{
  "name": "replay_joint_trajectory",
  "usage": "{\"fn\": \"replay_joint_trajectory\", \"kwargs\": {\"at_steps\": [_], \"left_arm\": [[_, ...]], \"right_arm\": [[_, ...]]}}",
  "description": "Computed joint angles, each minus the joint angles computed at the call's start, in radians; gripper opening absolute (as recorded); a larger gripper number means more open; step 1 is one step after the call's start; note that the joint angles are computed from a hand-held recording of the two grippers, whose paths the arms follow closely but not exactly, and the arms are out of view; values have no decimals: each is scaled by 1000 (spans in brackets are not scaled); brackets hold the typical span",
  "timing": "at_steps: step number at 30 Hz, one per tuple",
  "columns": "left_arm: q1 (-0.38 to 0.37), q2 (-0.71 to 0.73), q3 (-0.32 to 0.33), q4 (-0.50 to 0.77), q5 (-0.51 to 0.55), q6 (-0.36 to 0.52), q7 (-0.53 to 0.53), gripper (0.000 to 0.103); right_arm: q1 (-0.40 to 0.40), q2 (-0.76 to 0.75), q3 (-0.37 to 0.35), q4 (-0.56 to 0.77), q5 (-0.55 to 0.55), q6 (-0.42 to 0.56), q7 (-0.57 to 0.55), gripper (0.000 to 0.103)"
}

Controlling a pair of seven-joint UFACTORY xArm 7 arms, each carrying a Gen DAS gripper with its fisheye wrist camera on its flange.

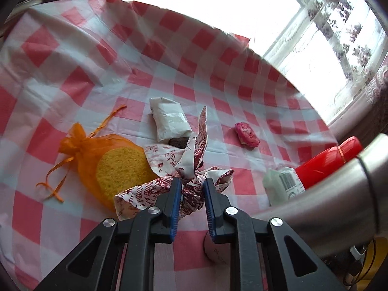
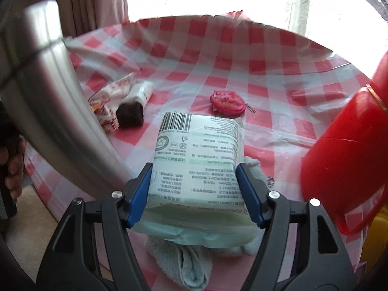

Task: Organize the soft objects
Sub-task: 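Grasp the red-patterned fabric with the left tool while the right tool grasps the white wipes packet, then carry the fabric and wipes packet to the white box and release them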

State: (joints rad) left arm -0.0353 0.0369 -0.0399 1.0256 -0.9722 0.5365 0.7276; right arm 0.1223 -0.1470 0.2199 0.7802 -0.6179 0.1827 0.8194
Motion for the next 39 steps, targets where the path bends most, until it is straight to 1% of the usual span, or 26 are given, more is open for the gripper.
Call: {"fn": "replay_joint_trajectory", "kwargs": {"at_steps": [1,3,5,7,10,15,21,26,29,31,34,39], "left_arm": [[5,-22,3,-22,-36,-1,23,20],[4,-47,10,-48,-77,-10,44,20],[3,-81,24,-84,-130,-11,74,20],[-2,-115,37,-120,-166,-17,93,20],[-14,-167,55,-174,-201,-16,111,20],[-45,-282,86,-278,-217,-8,129,20],[-97,-447,130,-399,-193,15,139,20],[-148,-578,148,-478,-149,21,116,20],[-197,-636,145,-508,-120,18,92,20],[-234,-655,141,-516,-102,19,76,20],[-297,-674,131,-523,-84,24,51,20],[-402,-675,105,-523,-83,47,31,20]], "right_arm": [[-6,-20,2,-15,-9,-12,19,71],[-24,-59,15,-46,-18,-29,47,71],[-53,-108,42,-78,-28,-25,79,71],[-72,-151,62,-110,-15,-22,91,71],[-86,-222,87,-160,28,11,98,71],[-64,-338,92,-252,123,66,57,71],[-40,-514,78,-360,225,145,-1,71],[-27,-668,70,-437,288,251,-34,71],[-1,-778,40,-491,333,327,-62,71],[8,-850,29,-523,356,372,-78,71],[1,-955,31,-561,370,458,-96,71],[-24,-1123,23,-615,375,638,-118,71]]}}
